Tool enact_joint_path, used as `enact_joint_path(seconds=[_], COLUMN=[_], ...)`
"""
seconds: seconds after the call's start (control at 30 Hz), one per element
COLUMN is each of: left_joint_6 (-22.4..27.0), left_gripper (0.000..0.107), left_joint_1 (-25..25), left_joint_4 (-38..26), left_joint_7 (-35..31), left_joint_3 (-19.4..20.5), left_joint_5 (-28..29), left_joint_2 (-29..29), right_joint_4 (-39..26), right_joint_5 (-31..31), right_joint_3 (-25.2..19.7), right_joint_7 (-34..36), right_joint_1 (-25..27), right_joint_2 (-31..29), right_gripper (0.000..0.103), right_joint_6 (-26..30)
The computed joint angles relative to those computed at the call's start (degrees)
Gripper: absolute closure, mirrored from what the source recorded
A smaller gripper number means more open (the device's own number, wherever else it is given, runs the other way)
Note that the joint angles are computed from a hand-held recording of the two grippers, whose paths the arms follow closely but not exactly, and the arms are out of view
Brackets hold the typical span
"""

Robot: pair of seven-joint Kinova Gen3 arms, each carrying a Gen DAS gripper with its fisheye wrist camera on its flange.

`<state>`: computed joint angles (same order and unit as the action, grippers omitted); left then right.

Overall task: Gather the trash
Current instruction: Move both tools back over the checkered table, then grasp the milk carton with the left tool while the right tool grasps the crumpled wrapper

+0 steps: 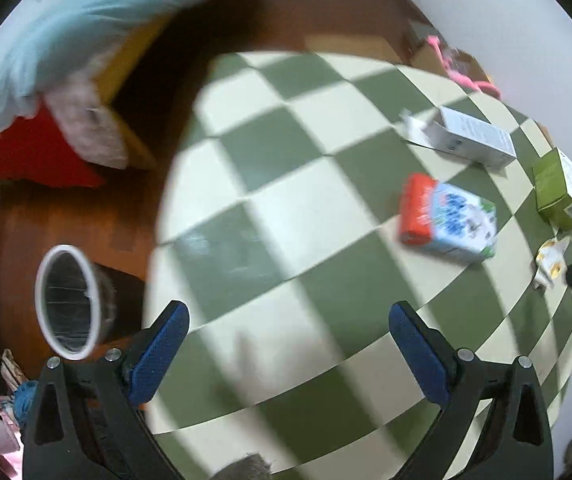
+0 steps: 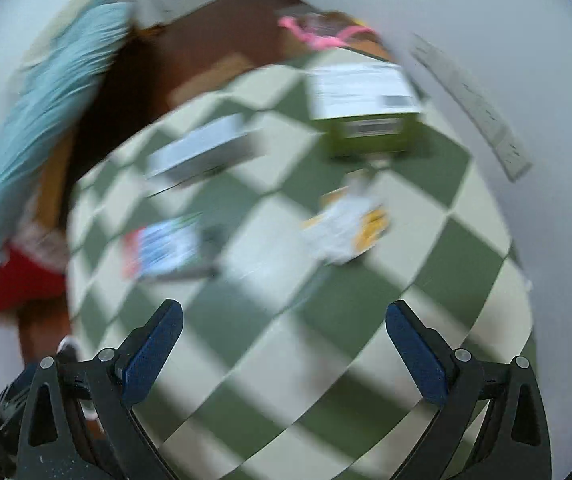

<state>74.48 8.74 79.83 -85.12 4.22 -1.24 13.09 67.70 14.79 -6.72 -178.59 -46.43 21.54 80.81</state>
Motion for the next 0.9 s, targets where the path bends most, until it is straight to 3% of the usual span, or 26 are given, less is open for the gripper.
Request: enact_joint_path(seconds=[0.03, 0.13, 0.37, 0.5, 0.57, 0.6, 0.67, 0.73, 0.9], left_joint_6=[0.8, 0.9, 1.5, 2.8, 3.5, 3.8, 4.0, 4.0, 4.4], left_gripper=[0.006, 0.006, 0.006, 0.006, 0.006, 0.006, 0.006, 0.006, 0.006], left_joint_1=[0.7, 3.5, 7.5, 8.5, 9.5, 10.0, 11.2, 12.2, 14.3], left_joint_4=[-1.3, -4.8, -11.2, -14.2, -14.9, -14.9, -15.1, -15.1, -15.8], left_joint_7=[1.1, 2.1, -3.3, -4.9, -5.5, -6.0, -6.2, -6.0, -4.7], left_joint_3=[0.3, 1.4, 2.7, 2.6, 2.4, 2.4, 2.1, 1.8, 1.1], left_joint_5=[0.1, -1.0, -1.9, -1.2, -1.8, -2.2, -3.2, -4.2, -6.2], left_joint_2=[1.2, 3.6, 7.9, 10.3, 11.0, 11.3, 11.9, 12.7, 14.9], right_joint_4=[2.0, 5.9, 5.2, 4.6, 4.1, 4.4, 5.7, 7.3, 8.8], right_joint_5=[-0.8, -3.0, -3.8, -2.7, -1.4, -0.8, -0.6, -0.3, 0.5], right_joint_3=[0.2, 0.6, 1.3, 2.2, 2.6, 2.6, 2.5, 2.0, 1.5], right_joint_7=[0.5, 2.7, 8.0, 9.0, 9.4, 9.3, 9.4, 8.4, 7.1], right_joint_1=[1.5, 5.6, 8.2, 8.0, 7.3, 6.7, 6.7, 6.6, 5.6], right_joint_2=[-0.3, -0.2, 2.9, 3.9, 4.4, 3.9, 3.1, 1.6, -0.7], right_gripper=[0.012, 0.015, 0.02, 0.037, 0.049, 0.062, 0.068, 0.08, 0.089], right_joint_6=[-1.3, -5.1, -6.9, -6.2, -5.0, -4.7, -5.6, -6.7, -6.9])
